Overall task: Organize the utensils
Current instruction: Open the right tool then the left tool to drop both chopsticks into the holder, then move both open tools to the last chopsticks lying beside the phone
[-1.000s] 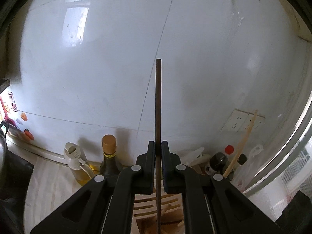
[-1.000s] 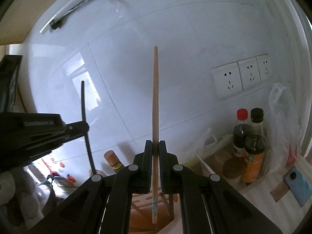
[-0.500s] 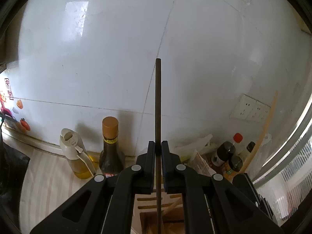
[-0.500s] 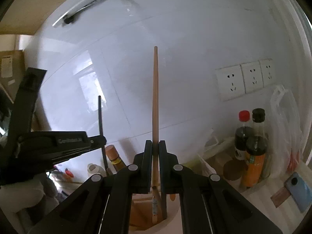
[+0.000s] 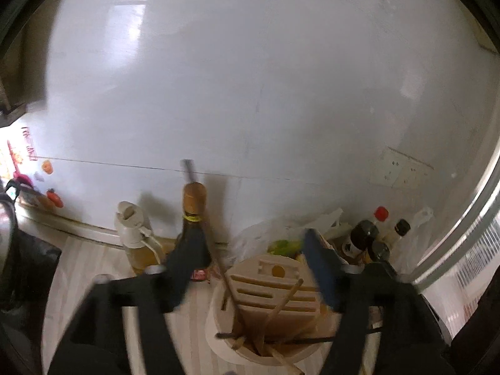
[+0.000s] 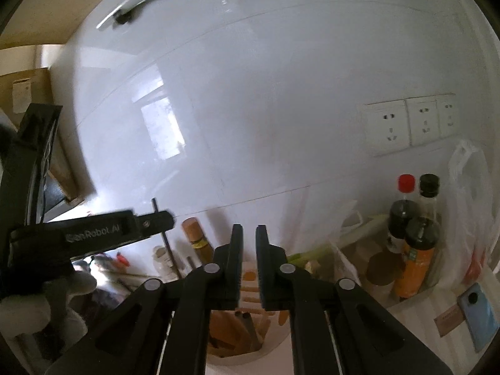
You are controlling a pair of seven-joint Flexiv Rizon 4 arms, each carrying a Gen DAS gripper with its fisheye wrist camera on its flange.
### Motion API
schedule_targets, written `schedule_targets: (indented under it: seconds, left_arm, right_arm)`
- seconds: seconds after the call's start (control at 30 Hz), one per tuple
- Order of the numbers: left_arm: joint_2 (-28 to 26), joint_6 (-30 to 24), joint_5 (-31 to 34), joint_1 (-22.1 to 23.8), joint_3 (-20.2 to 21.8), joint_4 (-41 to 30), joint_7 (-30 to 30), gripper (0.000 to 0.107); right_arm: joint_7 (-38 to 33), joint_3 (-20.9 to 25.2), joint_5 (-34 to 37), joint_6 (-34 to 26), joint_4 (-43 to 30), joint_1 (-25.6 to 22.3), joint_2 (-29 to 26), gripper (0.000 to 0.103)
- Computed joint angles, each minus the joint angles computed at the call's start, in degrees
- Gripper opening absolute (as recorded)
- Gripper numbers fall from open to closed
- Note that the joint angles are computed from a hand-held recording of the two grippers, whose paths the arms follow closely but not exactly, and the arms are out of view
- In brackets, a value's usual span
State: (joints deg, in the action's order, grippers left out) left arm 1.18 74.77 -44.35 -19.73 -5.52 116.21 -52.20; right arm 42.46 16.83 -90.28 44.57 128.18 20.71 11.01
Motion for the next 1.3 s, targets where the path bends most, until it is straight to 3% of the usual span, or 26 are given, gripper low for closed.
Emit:
schedule_targets:
  seconds: [0.07, 0.13, 0.2, 0.3, 0.4, 0.47, 0.6, 0.67, 0.73, 0.8, 0.97, 1.1, 1.17, 1.23, 1.3]
  left_arm:
    - [0.56, 1.11, 1.76, 0.35, 0.33, 0.32, -1.45, 0.072]
    - [0.98, 1.51, 5.11, 1.07, 0.76, 0.37, -3.85, 0.092]
    - [1.45, 1.62, 8.47, 1.89, 1.22, 0.43, -6.43, 0.099]
    - [2.97, 1.21, 13.79, 3.15, 2.02, 1.1, -9.59, 0.102]
    - [5.14, 2.74, 15.14, 2.95, 3.03, 3.66, -9.13, 0.103]
    - [6.93, 2.88, 14.85, 2.43, 3.88, 5.85, -8.27, 0.103]
    - [10.26, -1.17, 20.39, 3.66, 4.25, 9.3, -11.53, 0.103]
    - [11.57, -4.0, 23.0, 4.14, 4.17, 11.1, -13.13, 0.103]
    - [12.88, -6.12, 25.39, 4.38, 4.09, 12.8, -14.3, 0.103]
    - [14.06, -7.62, 26.72, 3.99, 4.09, 14.65, -14.82, 0.103]
    - [15.05, -11.76, 32.63, 4.19, 1.88, 17.4, -19.03, 0.103]
    - [13.53, -13.64, 37.55, 3.66, -0.73, 17.54, -23.14, 0.103]
    - [12.06, -14.11, 39.84, 3.08, -1.99, 17.1, -25.3, 0.103]
    - [10.72, -14.32, 42.26, 2.27, -3.21, 16.68, -27.74, 0.103]
    - [8.66, -14.62, 45.6, 1.63, -4.79, 15.72, -30.98, 0.103]
  right_arm:
    - [-0.89, 0.42, 0.88, -0.79, -0.08, 0.22, 0.15, 0.024]
    - [-0.55, 0.51, 1.02, -0.58, 0.14, 0.27, 0.75, 0.033]
    - [-0.28, 0.78, 2.0, -0.37, 0.6, 0.25, 1.84, 0.035]
    - [0.24, 1.69, 4.02, -0.98, 1.62, 0.15, 4.13, 0.05]
    - [-1.95, 4.3, 9.78, -4.77, 2.62, 0.62, 7.0, 0.066]
    - [-4.23, 6.59, 15.91, -7.97, 3.21, 1.49, 9.32, 0.07]
    - [-7.35, 10.52, 28.04, -13.86, 4.04, 3.27, 12.89, 0.072]
    - [-7.72, 12.2, 33.39, -15.99, 4.88, 4.31, 14.65, 0.078]
    - [-7.48, 13.21, 37.48, -16.72, 5.8, 5.15, 15.83, 0.091]
    - [-7.24, 14.93, 42.75, -19.15, 6.63, 6.32, 17.22, 0.095]
    - [-7.81, 17.39, 54.95, -26.19, 8.03, 9.72, 19.59, 0.096]
    - [-8.24, 16.99, 65.79, -27.1, 12.02, 12.93, 24.31, 0.095]
    - [-9.04, 16.13, 70.73, -25.62, 14.92, 14.27, 27.16, 0.091]
    - [-11.18, 14.73, 75.53, -22.72, 18.58, 15.51, 30.05, 0.075]
    - [-14.77, 13.24, 79.86, -20.43, 21.48, 16.41, 31.59, 0.07]
